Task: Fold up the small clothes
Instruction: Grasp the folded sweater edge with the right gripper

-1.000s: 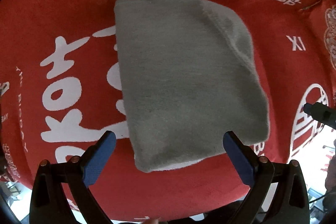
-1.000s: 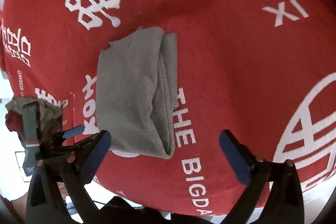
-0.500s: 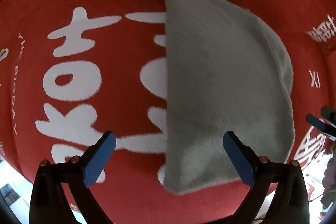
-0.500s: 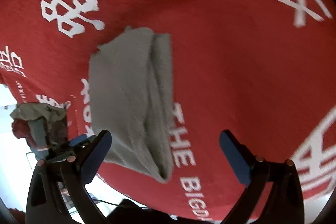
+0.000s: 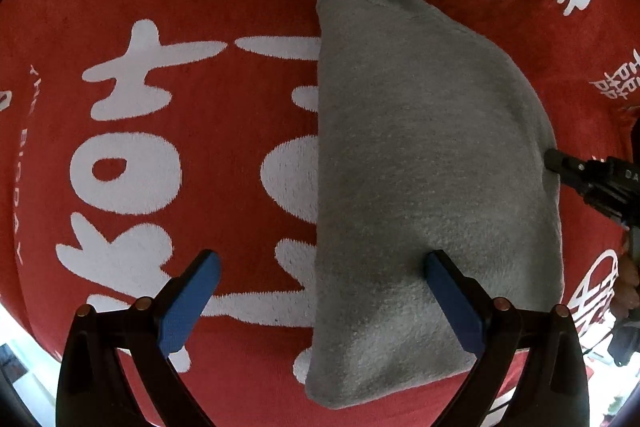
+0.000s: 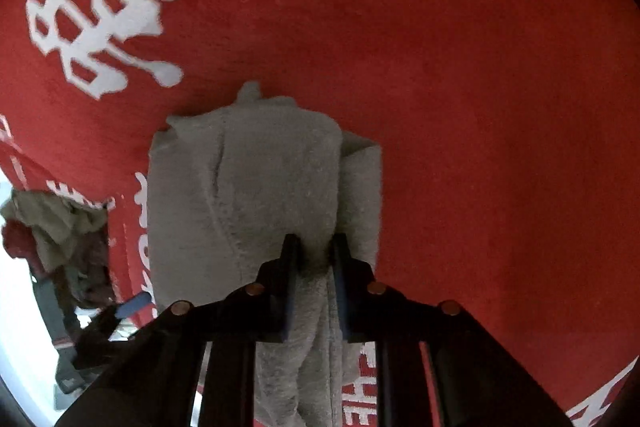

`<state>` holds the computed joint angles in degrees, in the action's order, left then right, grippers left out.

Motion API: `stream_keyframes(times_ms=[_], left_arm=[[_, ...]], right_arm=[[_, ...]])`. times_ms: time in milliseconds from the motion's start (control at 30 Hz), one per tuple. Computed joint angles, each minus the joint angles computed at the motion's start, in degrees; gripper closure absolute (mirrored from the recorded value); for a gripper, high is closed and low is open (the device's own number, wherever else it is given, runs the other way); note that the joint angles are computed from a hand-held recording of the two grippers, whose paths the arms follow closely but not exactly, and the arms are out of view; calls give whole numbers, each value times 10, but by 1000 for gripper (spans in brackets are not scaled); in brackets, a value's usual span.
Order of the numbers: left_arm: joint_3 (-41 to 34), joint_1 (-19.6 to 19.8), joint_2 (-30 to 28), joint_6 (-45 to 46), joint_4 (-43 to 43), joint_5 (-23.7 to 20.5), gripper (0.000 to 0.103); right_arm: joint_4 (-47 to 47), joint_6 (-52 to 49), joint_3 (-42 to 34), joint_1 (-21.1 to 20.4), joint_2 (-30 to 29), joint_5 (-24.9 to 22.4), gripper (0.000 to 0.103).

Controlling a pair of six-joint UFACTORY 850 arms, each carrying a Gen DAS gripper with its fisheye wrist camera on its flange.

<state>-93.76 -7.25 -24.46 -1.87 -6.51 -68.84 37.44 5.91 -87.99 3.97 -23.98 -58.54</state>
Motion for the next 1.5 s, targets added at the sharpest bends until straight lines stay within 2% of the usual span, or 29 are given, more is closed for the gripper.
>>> stream_keyframes(times_ms=[200, 300, 367, 433, 500, 800, 900, 967, 1033, 1067, 1267, 1367, 1500], left_arm=[[7, -2, 6, 1, 8, 4, 1], [5, -9, 6, -7, 11, 1, 1], [-14, -20, -4, -19, 14, -7, 1], [-17, -24, -5, -23, 19, -8, 1], [-18, -33, -8, -29, 23, -7, 1], [-55, -40, -33, -23, 33, -17, 1], [-61, -25, -37, 14, -21, -21, 1], [-64, 6, -40, 60, -112, -33, 1], [-65, 24, -48, 97, -175, -46, 1], [-64, 29, -53, 111, -190, -49, 1], [-59, 32, -77, 193, -251, -81, 1], [-53, 21, -76, 220, -265, -80, 1], [-58, 8, -81, 211, -261, -67, 1]], right_arm=[[-46, 14, 10, -8, 20, -9, 84], [-20, 2, 31, -22, 35, -15, 83], [-4, -2, 44, -30, 43, -20, 79], [1, -4, 56, -34, 52, -22, 61], [8, -7, 66, -35, 60, -20, 51], [32, -31, 71, -30, 59, -21, 47], [47, -54, 70, -31, 57, -24, 43], [65, -75, 71, -32, 55, -26, 38], [99, -109, 70, -36, 47, -32, 30], [111, -124, 68, -39, 40, -36, 29], [175, -193, 55, -46, -6, -58, 29], [229, -249, 43, -47, -33, -84, 29], [251, -288, 24, -41, -57, -99, 28]])
